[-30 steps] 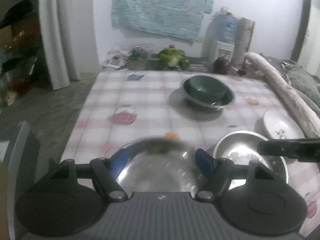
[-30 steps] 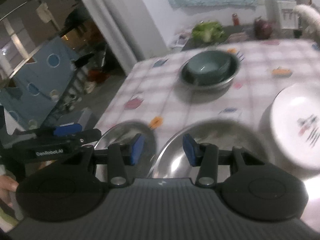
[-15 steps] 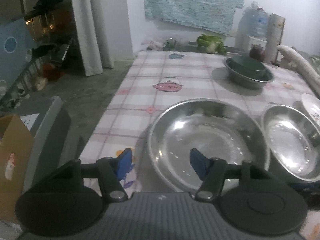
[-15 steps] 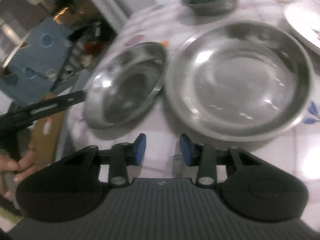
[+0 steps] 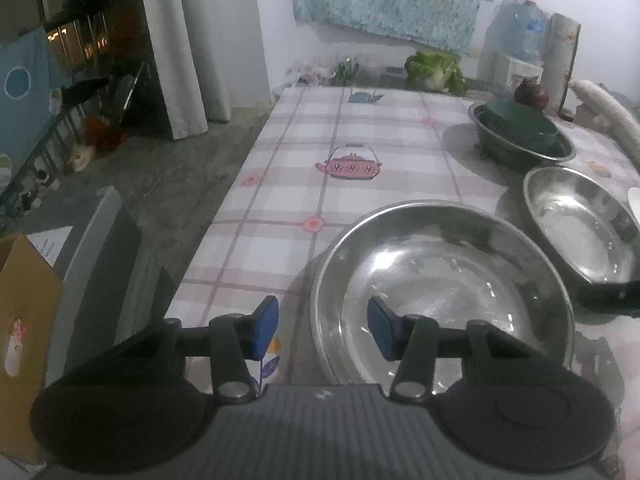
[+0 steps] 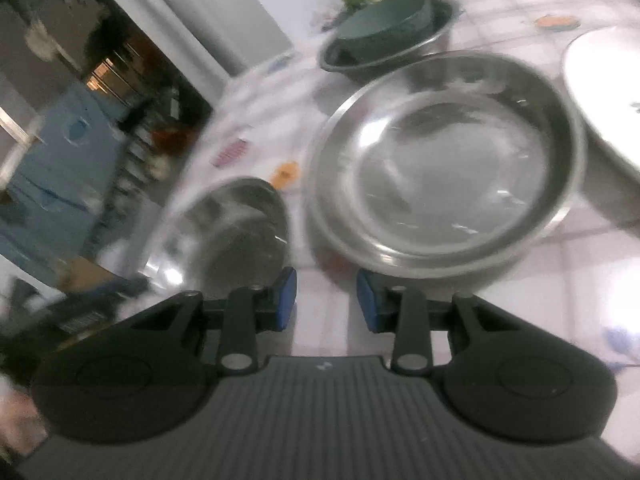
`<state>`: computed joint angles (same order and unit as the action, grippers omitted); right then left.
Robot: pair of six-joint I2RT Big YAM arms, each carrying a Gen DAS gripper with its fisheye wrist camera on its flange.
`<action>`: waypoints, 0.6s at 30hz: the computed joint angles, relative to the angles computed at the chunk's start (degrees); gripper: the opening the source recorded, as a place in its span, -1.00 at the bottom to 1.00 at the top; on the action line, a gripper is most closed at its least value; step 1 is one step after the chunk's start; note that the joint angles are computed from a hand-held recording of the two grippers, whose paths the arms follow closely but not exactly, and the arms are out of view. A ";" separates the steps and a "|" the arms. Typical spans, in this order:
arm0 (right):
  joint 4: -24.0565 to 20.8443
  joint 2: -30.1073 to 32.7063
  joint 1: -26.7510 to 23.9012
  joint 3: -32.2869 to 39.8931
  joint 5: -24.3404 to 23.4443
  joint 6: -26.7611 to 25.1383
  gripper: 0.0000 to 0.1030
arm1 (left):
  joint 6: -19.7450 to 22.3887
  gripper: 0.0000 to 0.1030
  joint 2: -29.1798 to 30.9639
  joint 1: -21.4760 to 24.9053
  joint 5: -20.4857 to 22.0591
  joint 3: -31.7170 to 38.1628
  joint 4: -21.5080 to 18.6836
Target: Organize plates and bowls
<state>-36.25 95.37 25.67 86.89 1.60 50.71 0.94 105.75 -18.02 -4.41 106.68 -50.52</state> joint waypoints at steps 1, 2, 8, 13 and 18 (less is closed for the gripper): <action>1.17 0.26 -0.03 0.13 -0.58 0.25 -0.34 | -0.24 -0.02 0.49 0.07 0.28 0.69 -0.71; 1.42 0.43 0.07 0.36 -0.71 0.00 -0.32 | -0.48 -0.02 0.87 0.10 0.51 1.26 -1.42; 0.21 2.54 0.33 2.54 -1.86 -1.11 -0.27 | -0.28 -0.06 2.67 -0.39 0.20 3.66 -4.52; -2.43 5.15 0.76 5.43 -0.67 -2.66 -0.47 | 0.20 -0.44 2.99 -1.25 -2.50 3.54 -4.97; -2.12 4.82 1.20 4.96 -0.58 -3.14 -0.81 | 0.39 -0.67 1.87 -1.44 -1.83 2.32 -5.56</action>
